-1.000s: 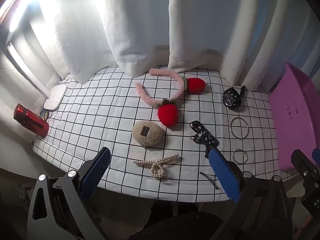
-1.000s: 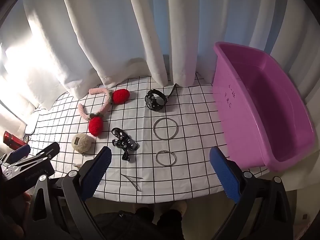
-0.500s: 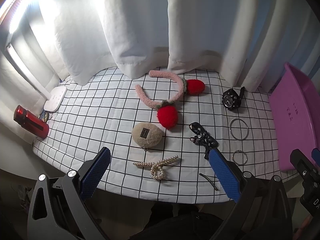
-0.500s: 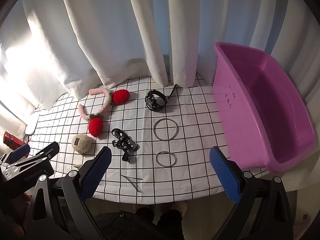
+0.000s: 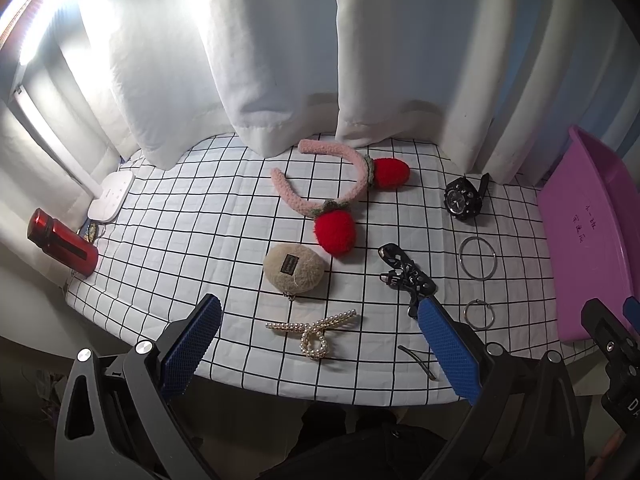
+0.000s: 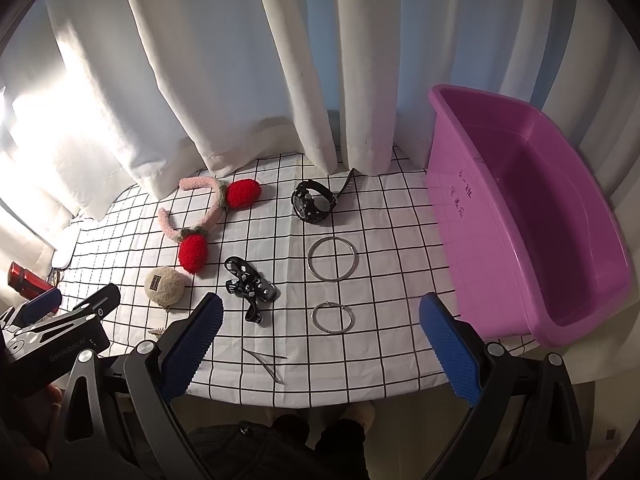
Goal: Organize jewelry
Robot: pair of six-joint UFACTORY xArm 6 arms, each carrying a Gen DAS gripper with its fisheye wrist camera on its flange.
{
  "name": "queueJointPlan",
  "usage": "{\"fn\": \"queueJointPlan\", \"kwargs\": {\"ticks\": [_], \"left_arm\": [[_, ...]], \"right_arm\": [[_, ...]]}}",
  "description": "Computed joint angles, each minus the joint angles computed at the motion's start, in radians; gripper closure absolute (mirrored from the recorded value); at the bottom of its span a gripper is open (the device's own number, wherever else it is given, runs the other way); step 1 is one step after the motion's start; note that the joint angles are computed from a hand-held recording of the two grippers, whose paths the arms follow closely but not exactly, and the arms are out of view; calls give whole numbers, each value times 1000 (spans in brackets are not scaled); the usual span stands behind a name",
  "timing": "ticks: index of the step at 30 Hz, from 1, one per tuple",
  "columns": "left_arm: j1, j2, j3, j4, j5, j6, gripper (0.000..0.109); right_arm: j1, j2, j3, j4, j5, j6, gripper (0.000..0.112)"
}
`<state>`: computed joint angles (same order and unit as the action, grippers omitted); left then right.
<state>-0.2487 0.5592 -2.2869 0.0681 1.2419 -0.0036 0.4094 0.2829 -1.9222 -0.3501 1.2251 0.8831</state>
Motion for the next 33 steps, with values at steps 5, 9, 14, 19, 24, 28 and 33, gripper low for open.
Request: {"fn": "queueJointPlan", "kwargs": {"ticks": [5, 9, 14, 19, 24, 28, 33], "left_arm": [[1, -6, 9, 0, -7, 0, 12], [0, -8, 10, 1, -8, 0, 12], [-1, -5, 5, 1, -4, -1, 12], [5, -28, 42, -5, -15, 0, 12], [7, -48, 80, -8, -19, -4, 12], [11, -47, 88, -8, -6, -10, 12], [16, -57, 133, 9, -9, -22, 12]], "right_arm": [[1, 1, -1, 0, 0, 0, 18], [3, 1, -3, -1, 2, 0, 18], [2, 0, -2, 0, 1, -1, 18], [6, -5, 6, 1, -1, 4, 18], [8, -13, 24, 13, -9, 5, 18], [7, -6, 23, 26, -10, -14, 18], [4, -2, 47, 47, -25, -42, 18]]}}
